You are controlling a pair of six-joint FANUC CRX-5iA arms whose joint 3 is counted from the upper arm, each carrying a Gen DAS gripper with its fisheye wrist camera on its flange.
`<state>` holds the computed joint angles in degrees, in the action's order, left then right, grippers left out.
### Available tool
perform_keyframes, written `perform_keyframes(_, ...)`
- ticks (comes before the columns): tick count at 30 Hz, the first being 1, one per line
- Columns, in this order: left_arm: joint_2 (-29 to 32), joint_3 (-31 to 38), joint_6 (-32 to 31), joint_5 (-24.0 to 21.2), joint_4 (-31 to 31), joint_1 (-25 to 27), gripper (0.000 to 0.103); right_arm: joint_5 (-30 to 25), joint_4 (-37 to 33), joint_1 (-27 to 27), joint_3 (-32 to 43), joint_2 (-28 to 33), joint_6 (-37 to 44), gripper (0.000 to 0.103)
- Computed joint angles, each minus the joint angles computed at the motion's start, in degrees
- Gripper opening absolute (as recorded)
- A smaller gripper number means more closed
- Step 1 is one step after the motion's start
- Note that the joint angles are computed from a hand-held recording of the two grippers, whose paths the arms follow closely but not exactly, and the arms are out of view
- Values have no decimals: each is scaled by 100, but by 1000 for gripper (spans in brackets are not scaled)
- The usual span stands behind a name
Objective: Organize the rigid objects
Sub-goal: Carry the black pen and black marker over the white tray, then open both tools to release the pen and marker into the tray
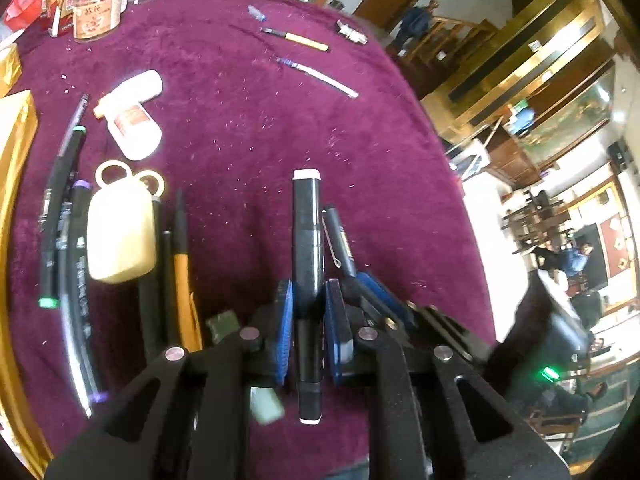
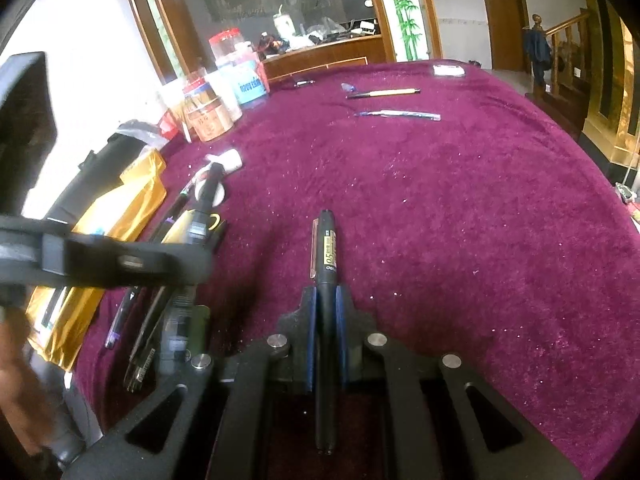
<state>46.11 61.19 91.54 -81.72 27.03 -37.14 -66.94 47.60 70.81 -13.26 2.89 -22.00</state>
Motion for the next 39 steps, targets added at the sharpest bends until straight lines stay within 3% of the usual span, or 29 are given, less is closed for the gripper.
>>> perform_keyframes(3, -511, -800, -325, 264, 472, 231, 12, 140, 239, 18, -142, -66, -67, 8)
perform_keyframes(6, -1322, -2057, -811, 805, 930, 552, 13, 346, 561, 48, -314, -141, -209, 8)
perform_keyframes(9, -2203, -3199, -1224, 1334, 911, 924, 13, 1302, 808, -125, -538, -273, -708, 8)
perform_keyframes(14, -3179, -4494, -1104, 1776, 851, 1712, 13, 2078, 980, -251, 382, 408, 2, 8)
perform_keyframes(19, -3313, -4858, -680, 2126, 631, 2205, 13, 2674, 512, -380, 1677, 1270, 1319, 9)
perform_keyframes(22, -3204, -4858, -405, 2189, 438, 2337, 13, 2585, -169, -424, 2725, 1904, 2322, 9)
perform_keyframes(26, -2904, -4505, -135, 1889, -98, 2310, 13, 2062, -1012, -490, 3988, 2635, 3366, 9)
perform_keyframes(29, -2814, -4338, 52, 1743, -521, 2278, 14, 1727, -1384, -572, 4545, 2972, 3765, 9)
perform_keyframes(35, -2469, -3951, -71, 1354, -736, 2266, 14, 829, -2076, -810, 5969, 3830, 4541, 9)
perform_keyframes(39, -2459, -4059, -230, 1450, -606, 2323, 14, -8, -2308, -923, 7249, 4560, 4870, 9)
